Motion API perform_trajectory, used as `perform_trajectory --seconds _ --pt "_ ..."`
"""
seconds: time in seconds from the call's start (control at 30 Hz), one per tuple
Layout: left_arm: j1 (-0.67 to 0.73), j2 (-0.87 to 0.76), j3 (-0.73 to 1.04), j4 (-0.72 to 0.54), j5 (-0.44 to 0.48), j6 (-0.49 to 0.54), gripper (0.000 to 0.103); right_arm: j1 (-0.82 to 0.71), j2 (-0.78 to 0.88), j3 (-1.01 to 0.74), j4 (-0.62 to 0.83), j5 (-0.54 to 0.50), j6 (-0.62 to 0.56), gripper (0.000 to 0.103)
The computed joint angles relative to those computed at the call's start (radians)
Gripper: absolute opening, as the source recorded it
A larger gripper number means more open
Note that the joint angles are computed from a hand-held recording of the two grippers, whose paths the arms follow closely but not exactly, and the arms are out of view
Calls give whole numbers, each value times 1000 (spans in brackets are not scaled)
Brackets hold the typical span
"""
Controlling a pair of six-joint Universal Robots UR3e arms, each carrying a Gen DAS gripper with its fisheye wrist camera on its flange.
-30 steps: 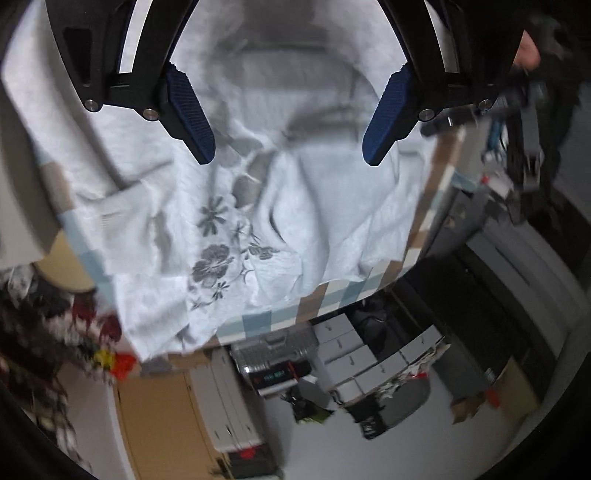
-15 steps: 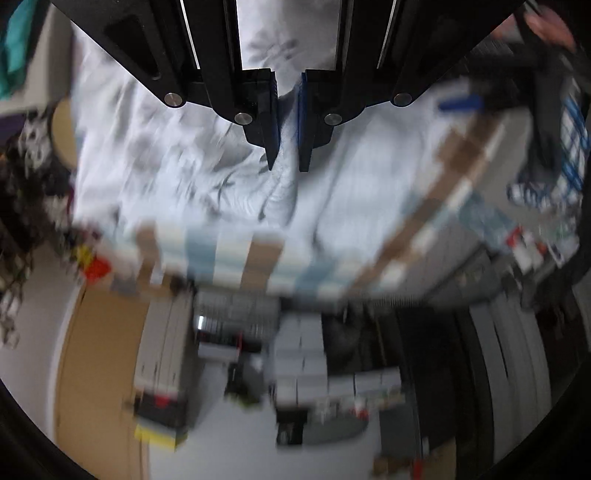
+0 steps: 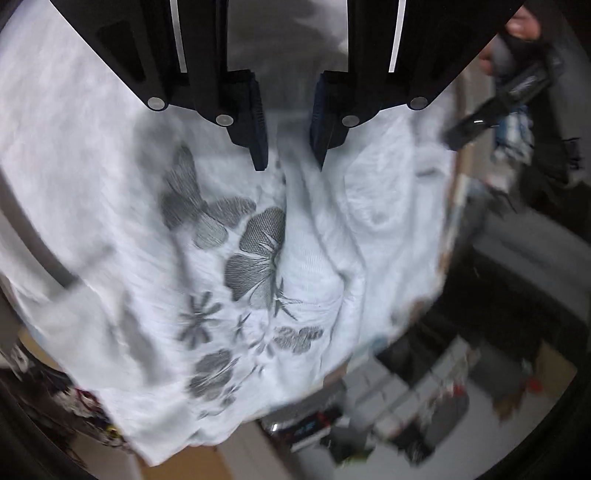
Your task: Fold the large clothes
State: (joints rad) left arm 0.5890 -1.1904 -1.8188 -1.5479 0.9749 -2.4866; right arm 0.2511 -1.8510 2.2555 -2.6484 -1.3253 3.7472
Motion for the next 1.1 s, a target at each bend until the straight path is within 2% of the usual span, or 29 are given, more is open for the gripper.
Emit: perform_trajectory --seconds 0.03,0.1,0.13,0.17,0.2,0.27,0.33,0.37,0.43,0.47,0.53,0.57,0.63,0.67,0.73,0.77,0.83,0.9,1.0,1.03,1.1 --pt "-2 2 9 -15 -19 7 77 8 -70 70 -68 -3 25 26" --pt "-31 -12 39 -19 -43 9 77 41 -173 175 -186 -49 82 37" --pt "-52 -17 46 6 -53 -7 77 81 -220 235 -268 -110 128 52" --pt "-74 -22 49 45 -59 -27 77 93 -239 253 -302 -143 145 58" --pt "-113 -37 56 114 -58 -72 77 122 -270 252 -284 -196 172 58" --pt "-177 -85 87 203 -64 -151 77 83 -367 277 -231 -177 164 58" --pt "-255 -170 156 247 -73 -203 77 108 -391 305 -271 -266 173 60" --pt "-291 -210 192 246 -67 -210 77 110 -405 300 -242 -281 164 62" --pt "-414 -351 316 245 3 -218 77 40 -466 308 -179 -225 122 62" --pt "-481 -413 351 282 97 -263 77 3 -507 324 -155 -193 105 62" --pt "-604 -544 395 341 353 -392 77 -8 -494 324 -163 -171 99 62" --pt "-614 -575 374 365 391 -421 77 -20 -509 321 -142 -157 90 62" --pt "-583 -526 229 537 370 -427 79 -25 -503 312 -137 -142 76 62" --pt "-578 -507 190 577 392 -429 79 -24 -506 306 -132 -138 72 62" --pt "-563 -477 146 603 410 -416 79 -21 -514 296 -120 -137 51 62" --pt "-574 -472 124 632 469 -419 82 19 -485 283 -134 -174 55 62" --pt "-526 -443 56 670 435 -384 83 11 -461 278 -143 -167 35 62" --pt "-510 -415 18 699 448 -376 83 26 -429 268 -150 -175 33 62" --pt "-543 -394 -48 831 576 -350 83 39 -408 258 -125 -187 36 63" --pt "-533 -389 -76 862 583 -335 83 54 -394 255 -129 -203 42 63" --pt "-478 -372 -100 853 523 -312 83 90 -361 242 -135 -251 52 63"
